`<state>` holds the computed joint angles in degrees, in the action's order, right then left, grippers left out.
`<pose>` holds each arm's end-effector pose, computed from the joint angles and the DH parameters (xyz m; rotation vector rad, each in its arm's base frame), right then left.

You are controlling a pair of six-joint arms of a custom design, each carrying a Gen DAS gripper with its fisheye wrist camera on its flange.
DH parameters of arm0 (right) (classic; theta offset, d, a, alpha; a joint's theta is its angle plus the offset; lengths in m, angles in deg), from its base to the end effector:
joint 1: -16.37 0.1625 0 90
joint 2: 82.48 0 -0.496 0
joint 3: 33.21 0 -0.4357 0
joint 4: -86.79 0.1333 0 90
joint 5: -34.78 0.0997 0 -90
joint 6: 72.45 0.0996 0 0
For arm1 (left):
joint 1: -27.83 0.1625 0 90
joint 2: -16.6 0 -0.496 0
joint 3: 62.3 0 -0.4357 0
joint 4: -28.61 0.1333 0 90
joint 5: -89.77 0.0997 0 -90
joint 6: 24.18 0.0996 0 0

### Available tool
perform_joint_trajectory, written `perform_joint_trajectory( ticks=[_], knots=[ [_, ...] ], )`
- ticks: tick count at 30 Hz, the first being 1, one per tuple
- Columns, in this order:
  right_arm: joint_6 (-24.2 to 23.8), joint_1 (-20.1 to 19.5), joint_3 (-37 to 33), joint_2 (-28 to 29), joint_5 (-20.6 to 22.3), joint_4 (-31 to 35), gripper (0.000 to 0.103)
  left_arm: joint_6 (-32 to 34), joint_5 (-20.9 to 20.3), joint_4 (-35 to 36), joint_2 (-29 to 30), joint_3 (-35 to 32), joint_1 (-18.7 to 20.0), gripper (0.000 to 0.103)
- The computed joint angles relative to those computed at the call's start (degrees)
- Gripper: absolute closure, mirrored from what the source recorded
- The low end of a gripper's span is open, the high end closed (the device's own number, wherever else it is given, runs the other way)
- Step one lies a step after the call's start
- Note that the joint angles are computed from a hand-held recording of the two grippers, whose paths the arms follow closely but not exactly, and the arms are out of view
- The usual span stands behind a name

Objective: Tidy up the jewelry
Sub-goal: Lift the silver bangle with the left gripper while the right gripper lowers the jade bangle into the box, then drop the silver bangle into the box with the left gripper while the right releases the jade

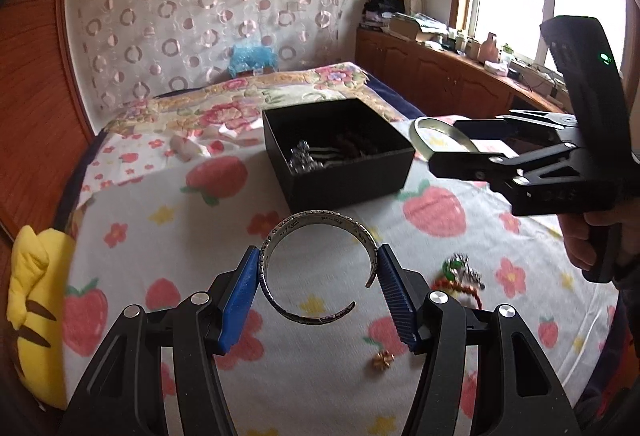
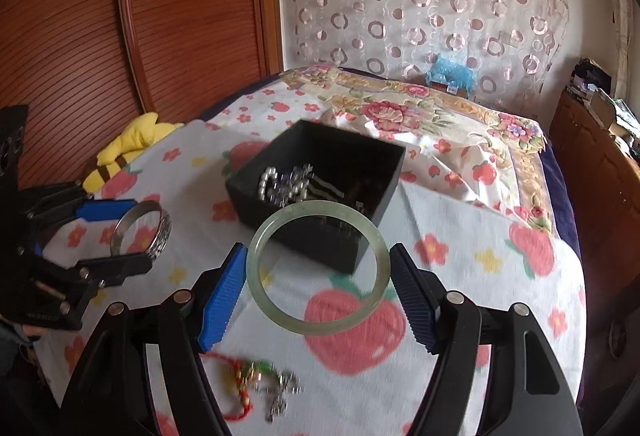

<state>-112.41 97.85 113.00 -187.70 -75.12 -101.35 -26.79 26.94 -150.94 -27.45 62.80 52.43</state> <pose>0.0492 -0.3425 0.3883 0.4045 -2.2344 0.9598 -0.4129 -0.3857 0.0041 1.4050 2.3980 -0.5467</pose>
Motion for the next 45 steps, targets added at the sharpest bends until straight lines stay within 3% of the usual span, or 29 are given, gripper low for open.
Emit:
perform_joint_trajectory(
  ticks=[9,25,35,45],
  knots=[
    [2.91,1.27,-5.77,5.75,-0.88,0.00,0.029,0.38,2.01,-0.56,0.08,-2.04,0.86,0.046],
    [3.03,2.08,-10.51,14.09,-6.17,-2.90,0.028,1.48,3.67,0.46,0.70,-5.29,2.84,0.046],
    [3.28,0.84,-9.61,12.90,-4.49,-4.31,0.026,1.76,4.47,2.02,2.67,-8.80,3.50,0.046],
    [2.09,-3.04,-6.33,6.08,-1.05,-3.64,0.026,2.50,4.16,3.88,5.87,-12.99,3.68,0.046]
  ],
)
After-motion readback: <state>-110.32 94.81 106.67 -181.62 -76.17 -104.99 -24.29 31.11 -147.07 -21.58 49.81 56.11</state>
